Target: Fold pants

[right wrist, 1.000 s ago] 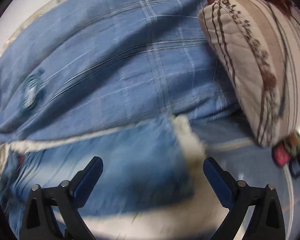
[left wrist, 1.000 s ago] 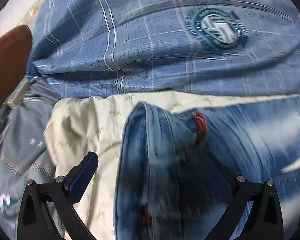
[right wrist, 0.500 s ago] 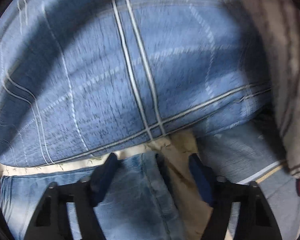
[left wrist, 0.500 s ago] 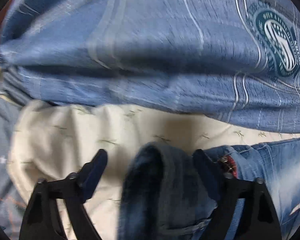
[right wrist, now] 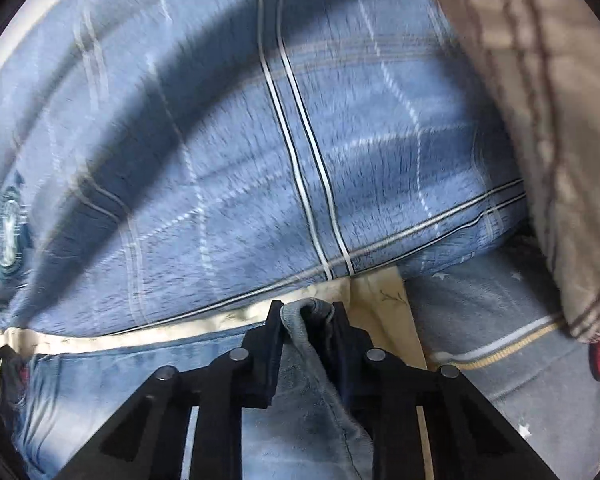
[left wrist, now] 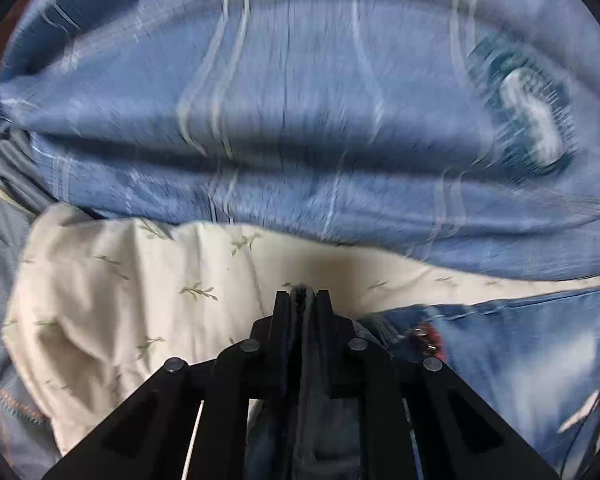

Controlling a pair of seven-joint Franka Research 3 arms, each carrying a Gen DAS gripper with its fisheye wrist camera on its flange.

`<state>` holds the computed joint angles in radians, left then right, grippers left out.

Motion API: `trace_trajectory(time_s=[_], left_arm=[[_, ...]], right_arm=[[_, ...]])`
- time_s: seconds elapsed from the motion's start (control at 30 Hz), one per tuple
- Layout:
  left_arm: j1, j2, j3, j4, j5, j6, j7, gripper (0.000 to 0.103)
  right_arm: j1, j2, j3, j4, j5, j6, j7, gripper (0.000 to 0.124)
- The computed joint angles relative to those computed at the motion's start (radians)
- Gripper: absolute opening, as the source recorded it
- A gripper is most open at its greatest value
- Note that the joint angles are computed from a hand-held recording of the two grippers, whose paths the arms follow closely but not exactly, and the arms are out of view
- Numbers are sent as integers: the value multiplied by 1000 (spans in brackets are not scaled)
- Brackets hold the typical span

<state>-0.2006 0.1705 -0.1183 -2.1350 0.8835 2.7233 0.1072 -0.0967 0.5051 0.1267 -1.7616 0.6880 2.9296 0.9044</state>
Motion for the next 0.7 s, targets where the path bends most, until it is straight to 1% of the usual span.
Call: trace_trajectory(time_s=[0.1, 0.13, 0.2, 0.27, 0.3, 0.37, 0.43, 0.5, 0.6, 0.67, 0.7], left_arm=[[-6, -116, -6, -85, 76, 26, -72, 12], [-1, -153, -17, -114, 90, 33, -95, 12], [13, -231, -42, -174, 118, 51, -133, 12], [20, -299, -82, -217, 124, 37, -163, 12], [22, -343, -96, -246, 112, 42, -167, 12], [44, -401, -134, -299, 146, 54, -212, 12], [37, -489, -172, -363, 130, 37, -230, 12], [13, -597, -197, -441, 73, 26, -217, 12], [-26, -730, -254, -539, -8, -14, -214, 12], [-69, -804, -290, -597, -71, -50, -211, 12], [-93, -831, -305, -621, -102, -64, -209, 9]], right_arm=[[-74, -87, 84, -93, 111, 32, -129, 23], [-78, -121, 92, -122, 147, 36, -154, 23], [-112, -200, 122, -190, 261, 33, -250, 23], [-131, -266, 129, -245, 361, 13, -331, 23], [-132, -284, 130, -267, 409, 16, -371, 23], [-140, -353, 116, -330, 496, -17, -437, 23], [-140, -413, 94, -390, 579, -46, -509, 23], [-134, -472, 62, -451, 640, -75, -572, 23], [-124, -578, 0, -560, 711, -133, -646, 23], [-119, -648, -49, -637, 725, -177, -679, 23], [-115, -671, -70, -665, 717, -195, -683, 23]])
